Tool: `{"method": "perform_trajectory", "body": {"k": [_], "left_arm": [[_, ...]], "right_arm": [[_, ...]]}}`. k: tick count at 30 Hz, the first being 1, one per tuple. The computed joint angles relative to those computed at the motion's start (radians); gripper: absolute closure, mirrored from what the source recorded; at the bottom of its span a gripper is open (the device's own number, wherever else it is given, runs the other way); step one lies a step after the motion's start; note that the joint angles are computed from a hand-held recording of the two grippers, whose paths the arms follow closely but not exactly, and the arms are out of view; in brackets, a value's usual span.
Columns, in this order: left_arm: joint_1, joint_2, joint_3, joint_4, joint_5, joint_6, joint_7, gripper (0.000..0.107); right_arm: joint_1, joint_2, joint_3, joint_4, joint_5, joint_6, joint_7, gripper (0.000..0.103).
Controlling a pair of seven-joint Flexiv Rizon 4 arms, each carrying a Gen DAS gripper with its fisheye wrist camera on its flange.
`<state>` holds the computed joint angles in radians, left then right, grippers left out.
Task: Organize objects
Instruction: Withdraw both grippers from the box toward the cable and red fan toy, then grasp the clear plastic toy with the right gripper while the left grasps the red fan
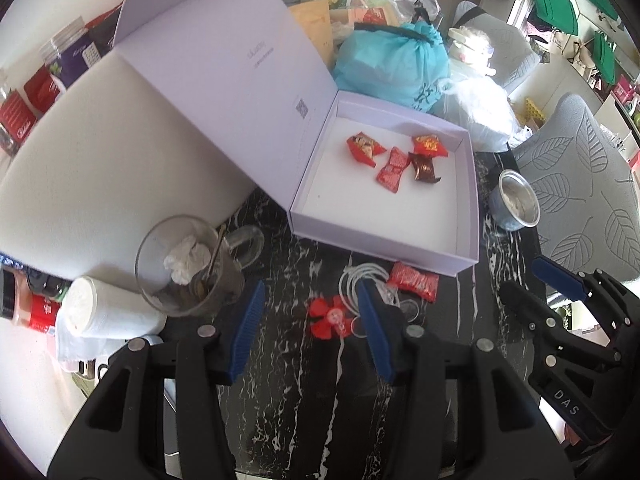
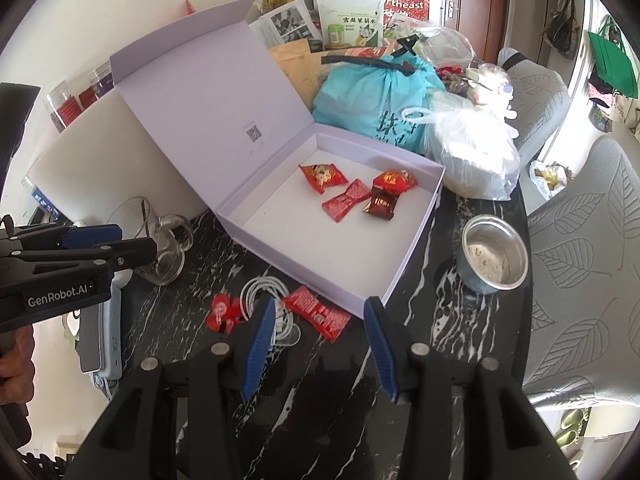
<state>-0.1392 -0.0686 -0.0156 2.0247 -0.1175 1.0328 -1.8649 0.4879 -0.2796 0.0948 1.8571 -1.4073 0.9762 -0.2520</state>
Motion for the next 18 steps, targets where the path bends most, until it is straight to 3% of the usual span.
{"method": "perform_trajectory", "body": {"k": [16, 18], "left_arm": [[-0.016, -0.016, -0.016, 0.127, -0.126, 0.041, 0.061, 0.06], [-0.017, -0.022, -0.019, 0.14, -0.15, 0.054, 0.074, 0.06]], "right_arm": [[0.003, -0.064, -0.016, 0.024, 0.054, 0.05, -0.005, 0.056], [0.004, -0.07, -0.021, 0.026, 0.057, 0.061, -0.001, 0.052]]}}
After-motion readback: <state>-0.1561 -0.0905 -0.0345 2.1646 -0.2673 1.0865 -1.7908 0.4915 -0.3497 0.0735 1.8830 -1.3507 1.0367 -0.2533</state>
